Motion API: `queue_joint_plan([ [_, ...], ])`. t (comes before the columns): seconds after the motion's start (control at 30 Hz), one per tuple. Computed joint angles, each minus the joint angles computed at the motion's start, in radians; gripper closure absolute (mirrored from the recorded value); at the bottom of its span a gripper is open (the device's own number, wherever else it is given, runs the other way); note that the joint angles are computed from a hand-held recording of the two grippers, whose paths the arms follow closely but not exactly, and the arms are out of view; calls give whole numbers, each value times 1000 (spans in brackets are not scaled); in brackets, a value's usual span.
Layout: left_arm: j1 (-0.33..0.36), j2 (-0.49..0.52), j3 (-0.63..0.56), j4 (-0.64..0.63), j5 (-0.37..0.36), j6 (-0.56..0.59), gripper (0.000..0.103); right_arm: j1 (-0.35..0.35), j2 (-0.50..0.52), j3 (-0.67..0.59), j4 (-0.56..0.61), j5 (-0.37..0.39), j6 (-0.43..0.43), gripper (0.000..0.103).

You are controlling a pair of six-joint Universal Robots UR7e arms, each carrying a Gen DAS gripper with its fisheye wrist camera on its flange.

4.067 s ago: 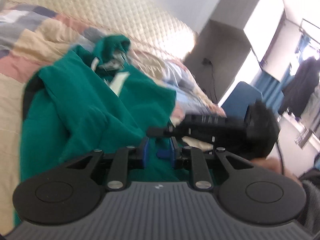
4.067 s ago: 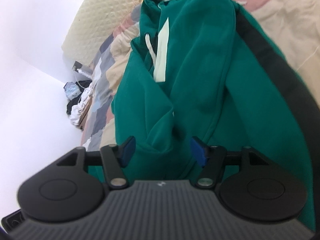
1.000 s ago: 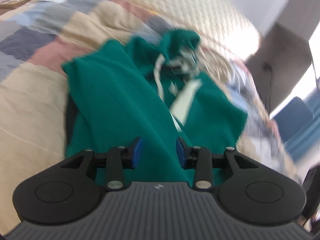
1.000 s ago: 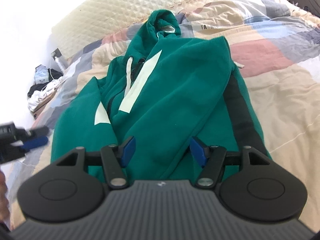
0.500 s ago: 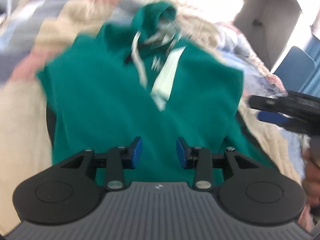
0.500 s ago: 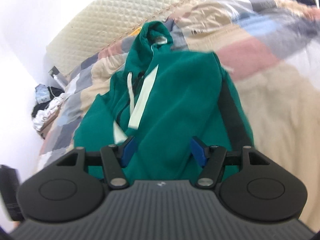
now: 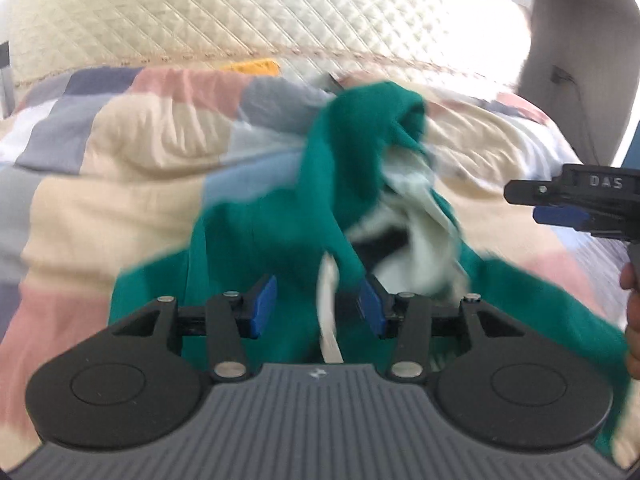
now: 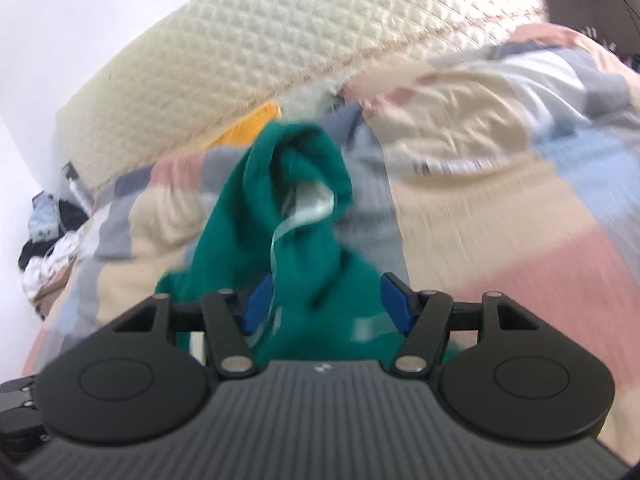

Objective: Fold large clothes
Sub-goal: 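Grasp the hood with both grippers and lift it off the bed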

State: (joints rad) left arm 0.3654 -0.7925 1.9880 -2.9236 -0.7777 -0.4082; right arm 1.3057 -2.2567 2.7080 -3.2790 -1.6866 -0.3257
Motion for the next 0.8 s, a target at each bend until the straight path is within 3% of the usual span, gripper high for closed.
queue_joint_plan([
  [0.13,97,135,-171,-52,-5,94,50,-40,230,-107,-119,72,7,40],
  [0.27,147,225,-299,-97,-42,129,50,-22,419,-208,-223,26,-8,46],
  [0.37,170,282,-391,-84,-46,156,50,-21,511,-277,-249,2,-3,49],
  [0.5,181,340,-480,-1,2,186,52,-75,554,-313,-230,109,81,52],
  [0.53,185,351,-496,12,8,196,59,-69,570,-323,-215,96,82,57],
  [0.57,186,357,-501,25,17,199,65,-56,586,-333,-193,65,73,70],
  [0.63,190,359,-507,76,19,179,89,-11,620,-351,-160,-41,47,79],
  [0.67,190,352,-495,76,17,172,92,5,631,-350,-167,-79,34,88],
  [0.7,187,347,-483,64,18,170,95,16,636,-343,-184,-96,17,90],
  [0.8,173,307,-428,53,11,160,97,10,605,-299,-252,-33,-21,94],
])
